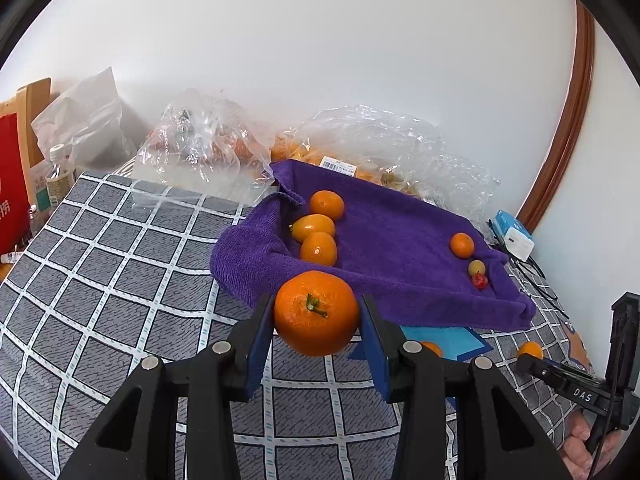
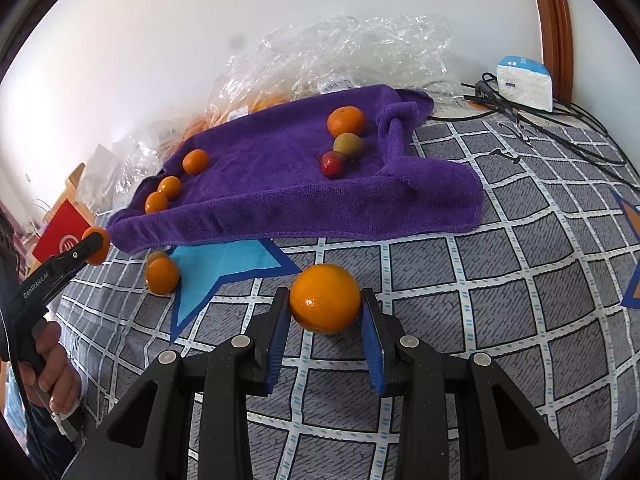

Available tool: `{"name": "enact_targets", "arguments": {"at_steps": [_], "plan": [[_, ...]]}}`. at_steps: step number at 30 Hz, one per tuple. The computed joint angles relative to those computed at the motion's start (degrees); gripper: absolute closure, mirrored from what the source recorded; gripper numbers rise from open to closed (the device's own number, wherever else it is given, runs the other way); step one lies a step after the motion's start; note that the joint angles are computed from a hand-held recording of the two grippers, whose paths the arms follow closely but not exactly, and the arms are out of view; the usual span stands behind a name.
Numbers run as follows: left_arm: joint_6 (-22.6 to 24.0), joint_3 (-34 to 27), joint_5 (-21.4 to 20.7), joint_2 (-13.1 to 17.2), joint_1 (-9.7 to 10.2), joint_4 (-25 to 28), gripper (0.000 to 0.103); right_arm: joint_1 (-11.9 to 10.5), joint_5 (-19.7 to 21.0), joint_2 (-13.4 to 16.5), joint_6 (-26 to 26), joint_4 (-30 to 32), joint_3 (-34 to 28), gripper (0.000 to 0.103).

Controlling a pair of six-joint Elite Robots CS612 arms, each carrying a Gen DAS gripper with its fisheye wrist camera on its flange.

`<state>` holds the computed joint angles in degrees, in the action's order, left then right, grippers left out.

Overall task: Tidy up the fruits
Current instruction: 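Carry both oranges over the towel and open the right tool to drop its orange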

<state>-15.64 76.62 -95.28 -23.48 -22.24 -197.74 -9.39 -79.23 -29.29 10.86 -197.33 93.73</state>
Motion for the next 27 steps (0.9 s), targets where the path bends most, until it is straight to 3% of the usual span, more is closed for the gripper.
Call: {"name": "enact_targets", "arguments": {"at_steps": [12,22,27], "plan": [[-1.3,-0.1,-0.5,-1.0,0.66,0.7,0.063,0.6,-3.4,-0.8,-3.6,3.4,-6.1,0.069],[0.2,-2.8,1.5,-1.6,1.31,3.4,0.063,1.7,-5.0,5.0,-8.1,15.9,-20.7,0.069],[0.9,-5.7,1.4,-0.8,1.34,6.2,0.063,1.8,-5.0,7.1,-7.7,22.3,-24.9,0.069]]}}
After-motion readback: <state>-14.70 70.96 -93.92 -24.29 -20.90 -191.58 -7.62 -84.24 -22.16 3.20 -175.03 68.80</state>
